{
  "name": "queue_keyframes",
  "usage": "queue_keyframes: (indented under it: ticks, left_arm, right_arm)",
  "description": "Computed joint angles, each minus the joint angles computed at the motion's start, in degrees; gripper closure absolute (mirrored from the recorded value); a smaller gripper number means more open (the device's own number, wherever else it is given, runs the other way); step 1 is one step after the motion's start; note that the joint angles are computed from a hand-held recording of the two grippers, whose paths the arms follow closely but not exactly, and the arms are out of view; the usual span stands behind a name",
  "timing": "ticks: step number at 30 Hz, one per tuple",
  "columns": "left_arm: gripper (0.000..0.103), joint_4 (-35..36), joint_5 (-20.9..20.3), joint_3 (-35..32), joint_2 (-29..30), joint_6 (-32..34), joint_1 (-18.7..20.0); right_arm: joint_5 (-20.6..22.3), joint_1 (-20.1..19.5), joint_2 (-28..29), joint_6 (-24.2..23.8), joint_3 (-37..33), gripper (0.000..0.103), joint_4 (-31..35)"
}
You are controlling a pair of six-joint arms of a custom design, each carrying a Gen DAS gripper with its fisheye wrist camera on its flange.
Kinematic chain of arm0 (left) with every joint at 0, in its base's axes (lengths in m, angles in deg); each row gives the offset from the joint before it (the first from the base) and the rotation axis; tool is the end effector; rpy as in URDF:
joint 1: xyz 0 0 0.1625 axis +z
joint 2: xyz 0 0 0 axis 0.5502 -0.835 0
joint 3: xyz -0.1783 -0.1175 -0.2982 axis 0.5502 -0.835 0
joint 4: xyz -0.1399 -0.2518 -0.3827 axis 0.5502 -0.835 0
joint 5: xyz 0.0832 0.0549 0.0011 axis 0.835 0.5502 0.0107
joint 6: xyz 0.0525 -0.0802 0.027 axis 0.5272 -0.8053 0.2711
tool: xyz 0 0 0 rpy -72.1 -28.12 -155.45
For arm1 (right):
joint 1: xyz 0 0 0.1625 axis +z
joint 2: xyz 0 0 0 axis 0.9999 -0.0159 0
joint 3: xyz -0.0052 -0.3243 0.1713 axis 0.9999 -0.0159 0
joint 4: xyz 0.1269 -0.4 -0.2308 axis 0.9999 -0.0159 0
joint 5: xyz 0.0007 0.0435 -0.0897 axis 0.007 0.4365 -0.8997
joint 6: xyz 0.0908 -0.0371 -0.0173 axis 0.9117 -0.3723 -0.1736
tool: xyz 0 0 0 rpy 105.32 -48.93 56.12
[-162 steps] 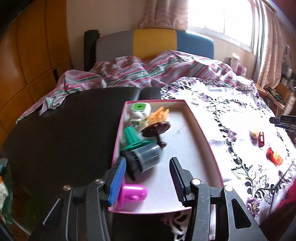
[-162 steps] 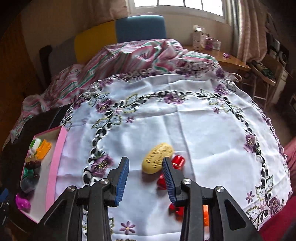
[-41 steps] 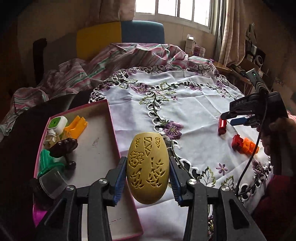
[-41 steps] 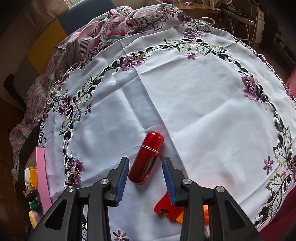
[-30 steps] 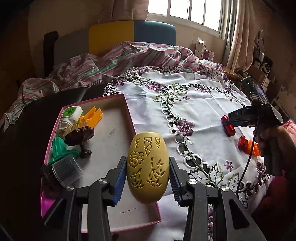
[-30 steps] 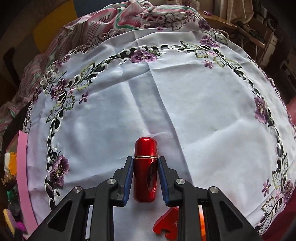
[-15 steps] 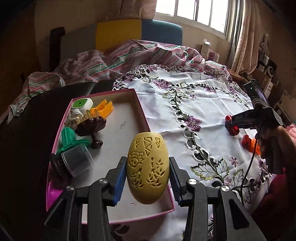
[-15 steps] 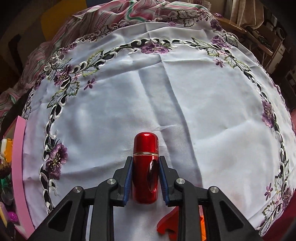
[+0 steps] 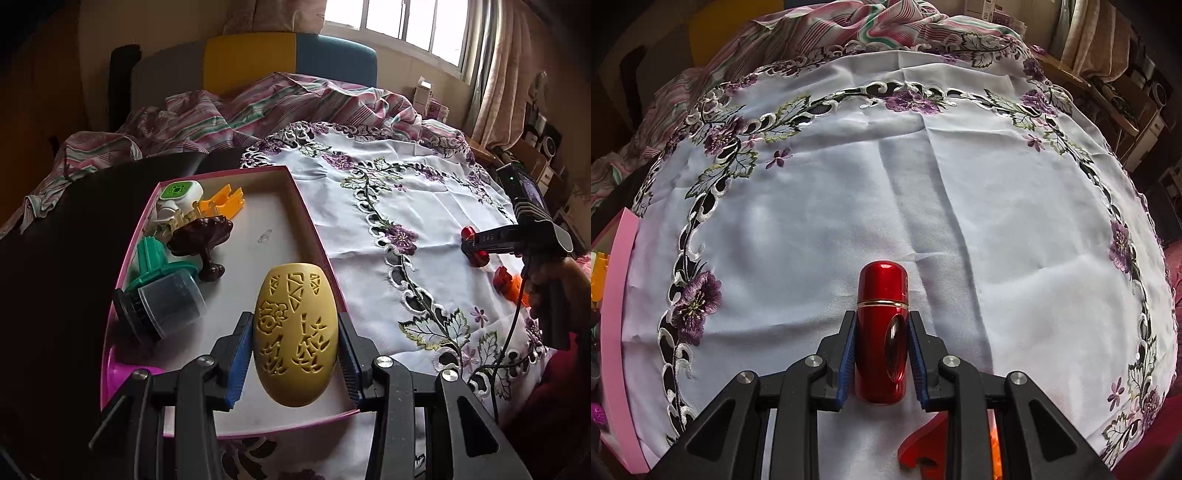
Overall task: Organize rigid objects
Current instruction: 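Carry the yellow egg into the tray with the left gripper while the right lifts the red cylinder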
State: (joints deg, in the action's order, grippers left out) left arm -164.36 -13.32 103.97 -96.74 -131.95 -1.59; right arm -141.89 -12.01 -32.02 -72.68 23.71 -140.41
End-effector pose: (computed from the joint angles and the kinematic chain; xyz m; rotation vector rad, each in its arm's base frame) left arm -0.3501 -0.4761 -0.0863 0.0048 2.1828 -0.9660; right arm -0.0824 -0.7429 0.2893 0.5305 -2.3671 0.3134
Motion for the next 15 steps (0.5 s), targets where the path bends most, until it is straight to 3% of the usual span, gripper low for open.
queue_keyframes:
  ticks: [9,15]
  left_arm:
    - [0.059,-0.1,-0.3,1.1,-1.0,-1.1,-0.1]
    - [0.059,2.1,0.5,3.8,-4.7,-5.8,0.2]
  right_arm:
    - [-0.9,0.3,0.1,-3.6,1.4,0.077,-3.7]
    - [-1.4,0.5,0.0,-5.8,2.2,0.078,-5.5]
